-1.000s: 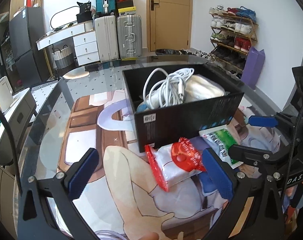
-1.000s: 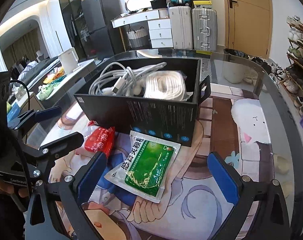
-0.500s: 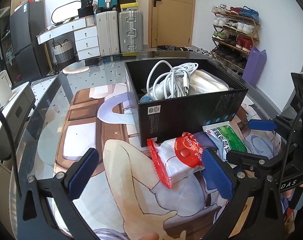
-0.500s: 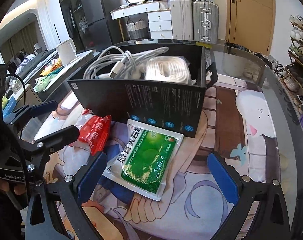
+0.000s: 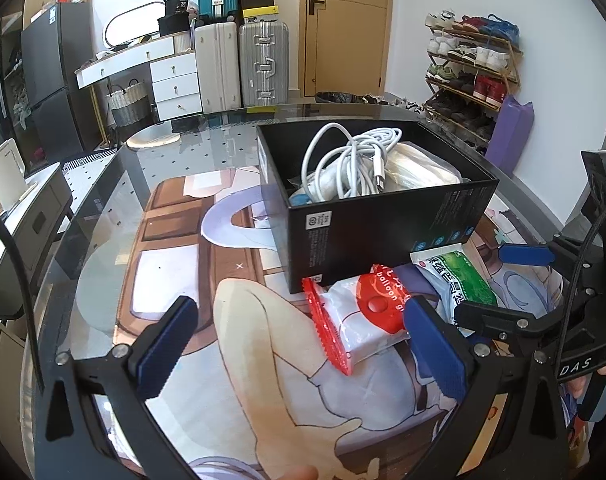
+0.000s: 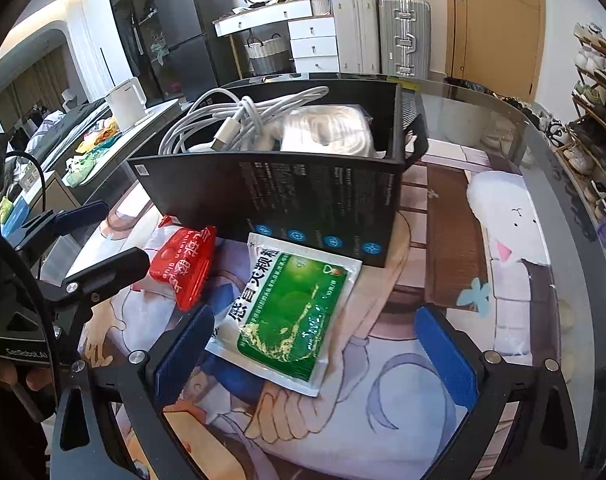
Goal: Organize soft objects
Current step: 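Move the left tool to the red-white packet while the right tool approaches the green packet, then grasp the red-white balloon glue packet with the left tool while the right tool grasps the green packet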
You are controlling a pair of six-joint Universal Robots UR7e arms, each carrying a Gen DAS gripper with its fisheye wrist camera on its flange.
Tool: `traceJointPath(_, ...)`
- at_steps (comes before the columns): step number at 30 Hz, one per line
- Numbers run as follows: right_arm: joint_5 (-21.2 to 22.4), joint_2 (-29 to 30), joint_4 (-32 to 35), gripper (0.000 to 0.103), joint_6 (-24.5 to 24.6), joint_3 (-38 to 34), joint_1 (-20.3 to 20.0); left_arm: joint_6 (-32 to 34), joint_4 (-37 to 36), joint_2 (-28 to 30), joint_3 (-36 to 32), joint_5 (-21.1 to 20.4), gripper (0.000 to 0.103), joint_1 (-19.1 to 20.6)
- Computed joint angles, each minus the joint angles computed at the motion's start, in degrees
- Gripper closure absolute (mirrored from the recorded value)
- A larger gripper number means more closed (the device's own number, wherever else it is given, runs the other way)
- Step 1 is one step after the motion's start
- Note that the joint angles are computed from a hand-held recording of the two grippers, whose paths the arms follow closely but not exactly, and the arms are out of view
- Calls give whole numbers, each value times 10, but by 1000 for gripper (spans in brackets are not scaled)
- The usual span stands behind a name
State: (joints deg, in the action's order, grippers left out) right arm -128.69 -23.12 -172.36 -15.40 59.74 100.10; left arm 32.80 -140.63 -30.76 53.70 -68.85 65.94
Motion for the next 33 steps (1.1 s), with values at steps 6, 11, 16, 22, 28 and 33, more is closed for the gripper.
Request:
traceJointPath(6,-3,4,12,1,13,-10,0,-4,2,-1,-3,-5,0,3)
traceJointPath(11,-3,18,38,1,26,-41,1,-13,1,0,-9,-7,0,5)
traceJointPath(16,-47,45,75,1,20,-89,7,-22,11,3,-15,-4,0,4)
traceJointPath(22,-58,35,76,1,17,-74,4,-22,29,5,-11,-1,0,-2)
traceJointPath(28,-64,23,49,1,4,-46,1,-31,57,13,-18,3,0,-8)
traceJointPath(33,-63,13,26,1,-8,-22,-1,-42,79,22,-33,11,0,-10)
